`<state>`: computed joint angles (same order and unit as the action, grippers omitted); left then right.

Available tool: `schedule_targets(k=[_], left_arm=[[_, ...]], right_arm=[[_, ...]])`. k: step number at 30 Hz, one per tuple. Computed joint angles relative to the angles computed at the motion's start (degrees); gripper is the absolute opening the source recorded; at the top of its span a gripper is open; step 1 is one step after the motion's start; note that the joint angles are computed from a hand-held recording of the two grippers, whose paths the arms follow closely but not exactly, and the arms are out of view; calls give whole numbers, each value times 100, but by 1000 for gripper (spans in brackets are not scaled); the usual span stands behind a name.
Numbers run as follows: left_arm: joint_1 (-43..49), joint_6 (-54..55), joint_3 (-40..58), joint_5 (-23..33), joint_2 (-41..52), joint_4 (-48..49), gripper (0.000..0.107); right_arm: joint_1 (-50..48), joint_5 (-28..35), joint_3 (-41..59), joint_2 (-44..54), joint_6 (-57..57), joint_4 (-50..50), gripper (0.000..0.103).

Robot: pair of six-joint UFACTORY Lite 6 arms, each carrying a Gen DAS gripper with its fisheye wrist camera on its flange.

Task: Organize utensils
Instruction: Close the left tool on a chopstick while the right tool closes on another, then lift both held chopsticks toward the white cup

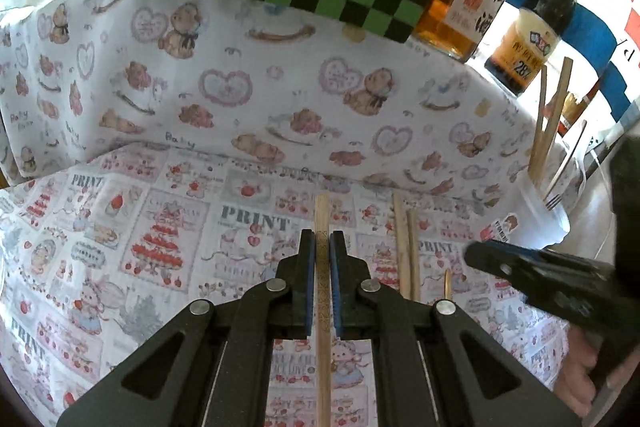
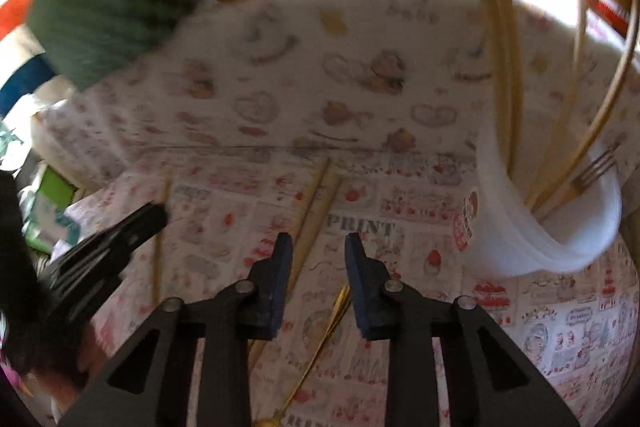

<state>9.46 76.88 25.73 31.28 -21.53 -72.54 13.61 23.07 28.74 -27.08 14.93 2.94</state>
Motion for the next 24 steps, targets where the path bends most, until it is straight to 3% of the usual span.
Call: schedule_targets(k=[4, 7, 10, 15, 24], left_arm=[[87, 272, -39, 114, 28, -211, 6], [44, 496, -68, 53, 83, -443, 6], [-35, 659, -93, -51, 133, -643, 6], [151, 820, -122, 52, 155, -695, 6], [147, 816, -196, -102, 96, -616, 6]], right_arm=[[-175, -240, 427, 993, 58, 40, 23], [-352, -323, 632, 1438, -776, 872, 22], [-262, -420, 807, 1736, -616, 742, 22], [41, -425, 1265, 2403, 453, -158, 19], [760, -282, 1826, 3181, 3562, -2956, 10]])
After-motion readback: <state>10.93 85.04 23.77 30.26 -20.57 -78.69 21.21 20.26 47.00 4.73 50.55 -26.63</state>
